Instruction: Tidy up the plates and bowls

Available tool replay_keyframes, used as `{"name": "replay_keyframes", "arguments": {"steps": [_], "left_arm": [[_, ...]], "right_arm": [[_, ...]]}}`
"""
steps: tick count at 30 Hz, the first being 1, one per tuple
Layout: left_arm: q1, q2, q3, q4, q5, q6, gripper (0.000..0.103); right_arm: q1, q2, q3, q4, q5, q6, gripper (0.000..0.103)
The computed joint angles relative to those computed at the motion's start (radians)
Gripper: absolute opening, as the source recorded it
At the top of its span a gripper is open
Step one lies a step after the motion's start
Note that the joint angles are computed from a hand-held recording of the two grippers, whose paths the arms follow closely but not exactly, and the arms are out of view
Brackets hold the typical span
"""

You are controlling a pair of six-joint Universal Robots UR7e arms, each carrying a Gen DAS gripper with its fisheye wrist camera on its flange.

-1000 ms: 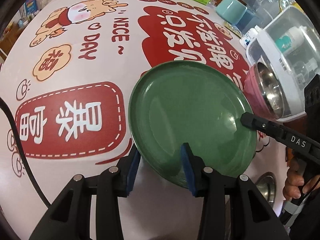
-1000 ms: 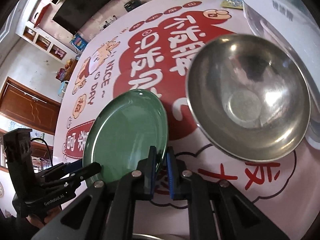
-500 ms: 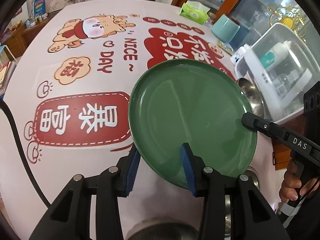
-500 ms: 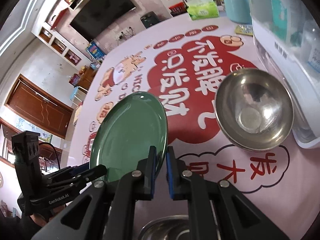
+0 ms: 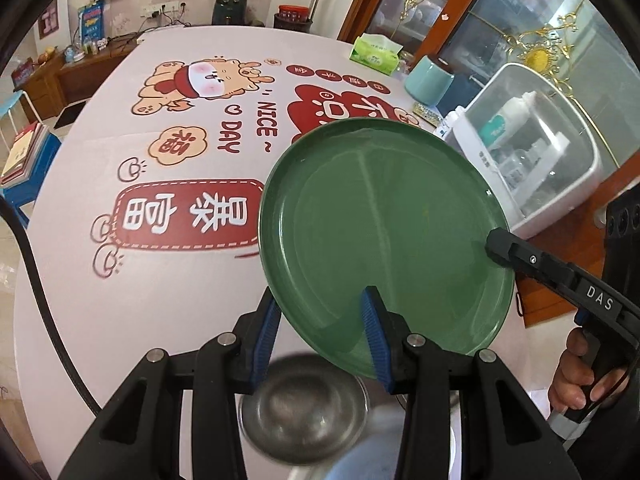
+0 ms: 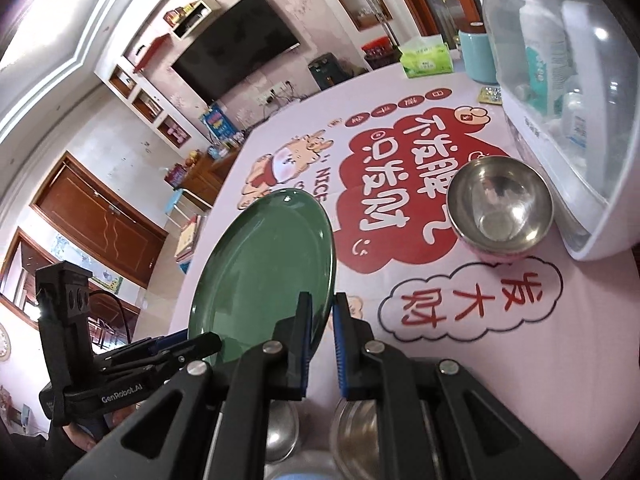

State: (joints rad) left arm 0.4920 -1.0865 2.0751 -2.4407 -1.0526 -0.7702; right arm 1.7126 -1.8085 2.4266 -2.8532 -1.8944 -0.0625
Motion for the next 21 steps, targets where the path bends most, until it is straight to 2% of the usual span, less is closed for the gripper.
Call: {"name": "replay_keyframes", "arguments": {"steps": [10, 21], "left_arm": [[-0.122, -0.110, 0.088, 0.056, -0.005, -0.097, 0.040], [-0.244, -0.181, 0.157, 0.095, -0.010, -0.196, 0.040]], "right_arm": [[0.081, -0.170, 0.099, 0.031, -0.022, 0.056, 0.010], [0.134, -0.351, 0.174, 0.146, -0.054, 0.126, 0.010]]}}
